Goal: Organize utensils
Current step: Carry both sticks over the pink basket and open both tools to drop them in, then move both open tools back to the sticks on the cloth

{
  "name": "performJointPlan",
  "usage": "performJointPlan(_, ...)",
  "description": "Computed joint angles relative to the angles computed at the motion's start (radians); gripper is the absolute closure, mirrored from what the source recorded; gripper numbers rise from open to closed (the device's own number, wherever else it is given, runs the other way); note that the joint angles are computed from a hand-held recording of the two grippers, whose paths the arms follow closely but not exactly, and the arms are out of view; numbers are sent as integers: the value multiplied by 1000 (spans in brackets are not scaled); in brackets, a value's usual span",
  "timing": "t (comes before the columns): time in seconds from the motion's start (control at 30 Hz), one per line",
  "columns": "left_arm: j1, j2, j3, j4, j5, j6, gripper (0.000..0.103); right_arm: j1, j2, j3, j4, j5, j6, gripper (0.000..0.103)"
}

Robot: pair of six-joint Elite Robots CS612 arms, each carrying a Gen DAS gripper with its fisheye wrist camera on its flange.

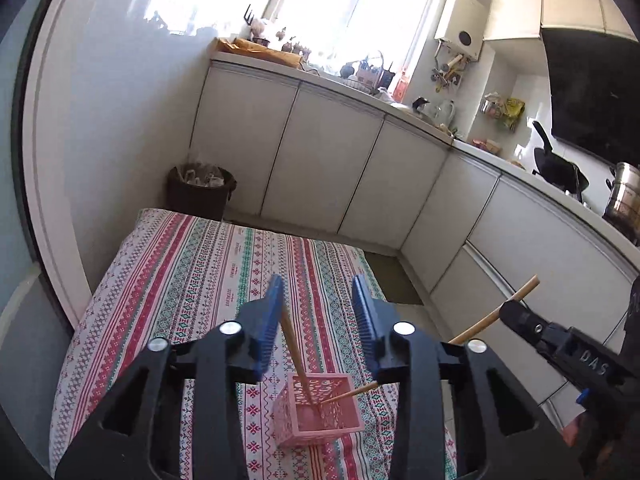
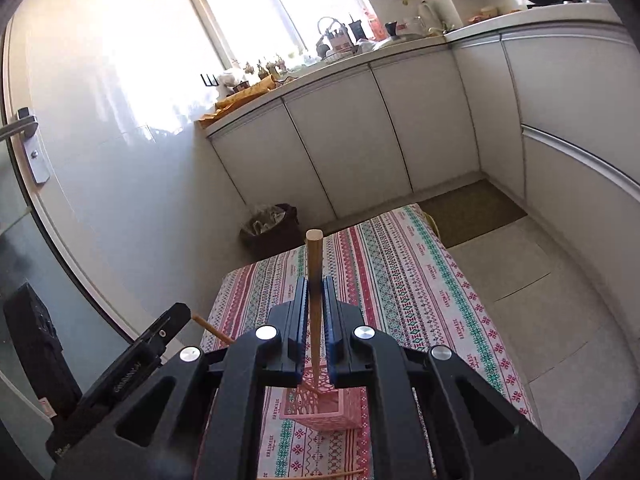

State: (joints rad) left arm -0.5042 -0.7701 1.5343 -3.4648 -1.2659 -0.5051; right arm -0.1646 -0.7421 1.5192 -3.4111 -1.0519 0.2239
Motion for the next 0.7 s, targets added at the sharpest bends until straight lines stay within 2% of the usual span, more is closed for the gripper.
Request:
performJointPlan(0.17, 0, -34, 53, -100, 55, -21, 43, 14, 17, -18, -1, -21, -8, 95)
performJointPlan(0.33, -3, -59, 81, -123, 75, 11, 39, 26, 34, -40, 41, -29, 1, 95)
performJointPlan(0.47, -4, -66, 92, -108, 82, 29, 36, 30, 48, -66, 128, -13, -20, 91)
performJointPlan(0.5, -3, -67, 94, -101, 83, 30, 35, 30, 50, -67, 135, -10, -13, 87)
performJointPlan(0.53, -2, -68, 95, -92, 81, 30, 34, 28, 52, -66, 128, -4, -2, 74)
performJointPlan(0.6, -1, -70, 96, -77, 77, 30, 33, 26, 52, -59, 100, -11, 27, 56)
performJointPlan(0.7, -2, -72, 95, -60, 73, 31, 30, 21, 44, -42, 68, -19, 42, 55)
